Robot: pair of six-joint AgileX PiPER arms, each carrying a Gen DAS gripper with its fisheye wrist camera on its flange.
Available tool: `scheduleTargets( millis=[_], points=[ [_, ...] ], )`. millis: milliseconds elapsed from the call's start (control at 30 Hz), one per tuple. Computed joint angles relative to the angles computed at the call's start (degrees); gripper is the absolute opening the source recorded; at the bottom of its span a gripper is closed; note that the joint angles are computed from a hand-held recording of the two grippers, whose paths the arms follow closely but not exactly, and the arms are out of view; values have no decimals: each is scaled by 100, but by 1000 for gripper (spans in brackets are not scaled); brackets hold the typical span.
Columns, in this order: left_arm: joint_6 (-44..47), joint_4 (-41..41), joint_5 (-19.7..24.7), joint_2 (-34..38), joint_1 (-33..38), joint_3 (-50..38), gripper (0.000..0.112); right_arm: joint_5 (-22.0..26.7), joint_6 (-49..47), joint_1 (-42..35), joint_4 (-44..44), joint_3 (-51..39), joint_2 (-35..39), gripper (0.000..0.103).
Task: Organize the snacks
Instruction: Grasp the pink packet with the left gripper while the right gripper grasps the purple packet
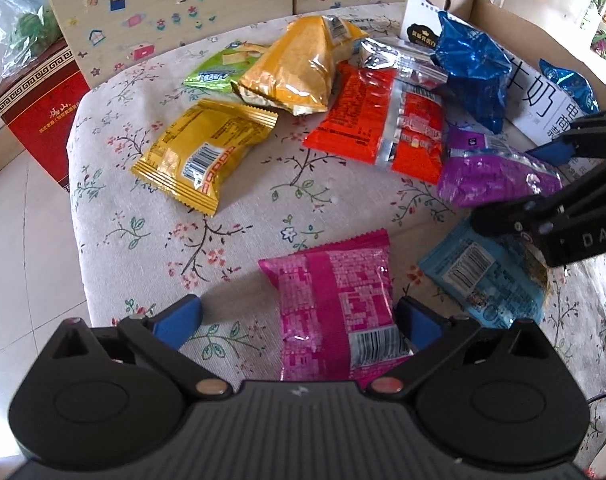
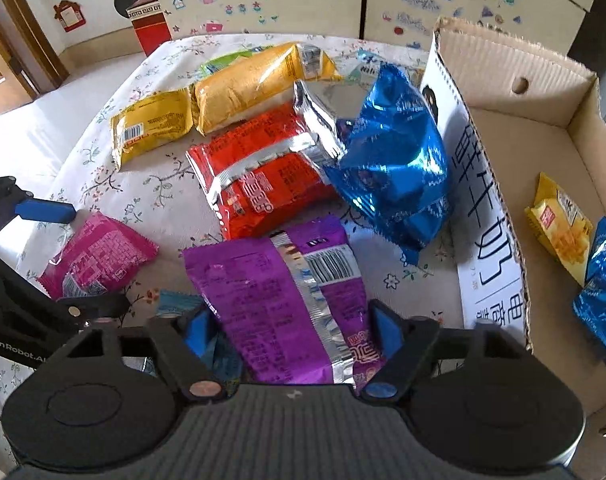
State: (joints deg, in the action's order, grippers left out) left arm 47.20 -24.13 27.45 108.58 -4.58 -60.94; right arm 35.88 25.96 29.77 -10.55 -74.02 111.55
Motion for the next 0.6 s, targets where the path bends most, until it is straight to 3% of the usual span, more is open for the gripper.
scheduleTargets(
  millis=[200, 300, 367, 433, 600],
  points=[
    [94, -9, -41, -58, -21, 55, 100, 22, -22, 55, -16, 11, -70, 73],
    [344, -150, -119, -155, -46, 144, 89, -37, -102, 110, 34, 61, -146, 73],
    [690, -505, 12, -189, 8, 121, 66, -74, -113, 141, 35, 83, -188, 73],
    [856, -688, 117, -211, 34, 94, 51, -89, -98, 189, 7, 101, -230, 73],
    [975, -772, -113, -310, -47, 257, 48, -88, 4, 264, -100, 57, -208, 73]
  ],
)
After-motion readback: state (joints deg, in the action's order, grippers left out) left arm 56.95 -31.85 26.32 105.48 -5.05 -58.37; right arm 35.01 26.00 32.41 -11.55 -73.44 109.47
